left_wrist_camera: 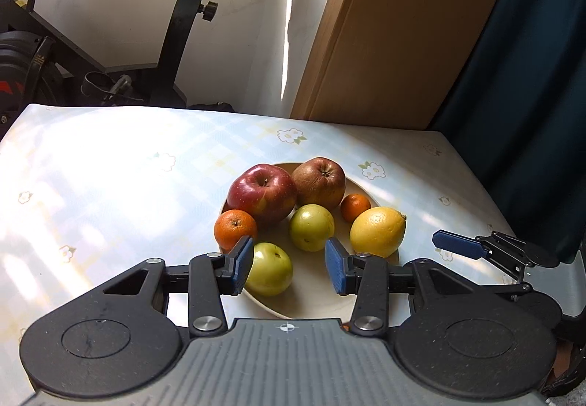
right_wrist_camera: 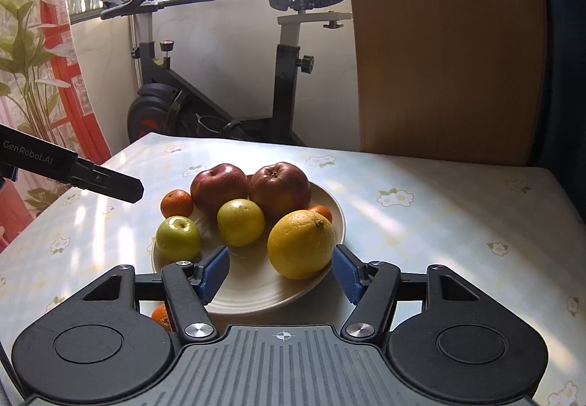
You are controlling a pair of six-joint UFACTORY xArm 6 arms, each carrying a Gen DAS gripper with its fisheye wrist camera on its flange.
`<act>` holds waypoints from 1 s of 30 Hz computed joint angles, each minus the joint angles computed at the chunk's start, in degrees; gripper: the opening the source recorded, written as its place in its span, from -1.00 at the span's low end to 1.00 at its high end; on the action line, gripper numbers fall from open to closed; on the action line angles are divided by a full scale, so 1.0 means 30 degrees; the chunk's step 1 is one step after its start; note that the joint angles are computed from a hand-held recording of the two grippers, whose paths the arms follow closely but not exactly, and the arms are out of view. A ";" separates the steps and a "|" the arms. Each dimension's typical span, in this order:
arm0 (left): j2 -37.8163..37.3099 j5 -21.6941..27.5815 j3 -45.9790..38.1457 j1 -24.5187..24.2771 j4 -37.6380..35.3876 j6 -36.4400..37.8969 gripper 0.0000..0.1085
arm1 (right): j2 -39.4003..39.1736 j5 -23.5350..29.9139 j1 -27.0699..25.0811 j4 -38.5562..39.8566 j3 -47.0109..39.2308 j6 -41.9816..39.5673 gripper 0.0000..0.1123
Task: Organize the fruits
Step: 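Open both tools to release the grapefruit and lift away, then lower the right tool onto the loose green apple and close it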
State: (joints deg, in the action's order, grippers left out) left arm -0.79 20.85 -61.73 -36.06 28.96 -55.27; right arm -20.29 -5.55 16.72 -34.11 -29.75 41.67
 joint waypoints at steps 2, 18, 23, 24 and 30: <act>-0.0449 0.0221 0.0546 -0.0106 0.0489 -0.0691 -0.16 | -0.0369 0.0254 -0.0016 -0.1510 0.0238 0.1795 0.01; -0.2219 0.1184 0.3219 -0.1767 0.2275 -0.4167 -0.15 | -0.4792 0.3588 0.3472 0.0054 0.3667 0.2963 -0.01; -0.2457 0.1406 0.3663 -0.1843 0.3257 -0.5662 -0.15 | -0.4946 0.3575 0.4212 0.0322 0.3819 0.2855 -0.01; -0.2473 0.1396 0.3711 -0.1835 0.3438 -0.5929 -0.15 | -0.4818 0.3536 0.4396 0.0691 0.3743 0.2433 -0.01; -0.2658 0.1766 0.3808 -0.1960 0.3726 -0.6351 -0.14 | -0.4447 0.4191 0.5398 0.1941 0.3258 0.0452 -0.02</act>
State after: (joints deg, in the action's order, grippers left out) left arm -8.76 26.15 -50.31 -41.93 40.14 -74.32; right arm -33.63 7.02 32.91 -28.29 -19.98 43.03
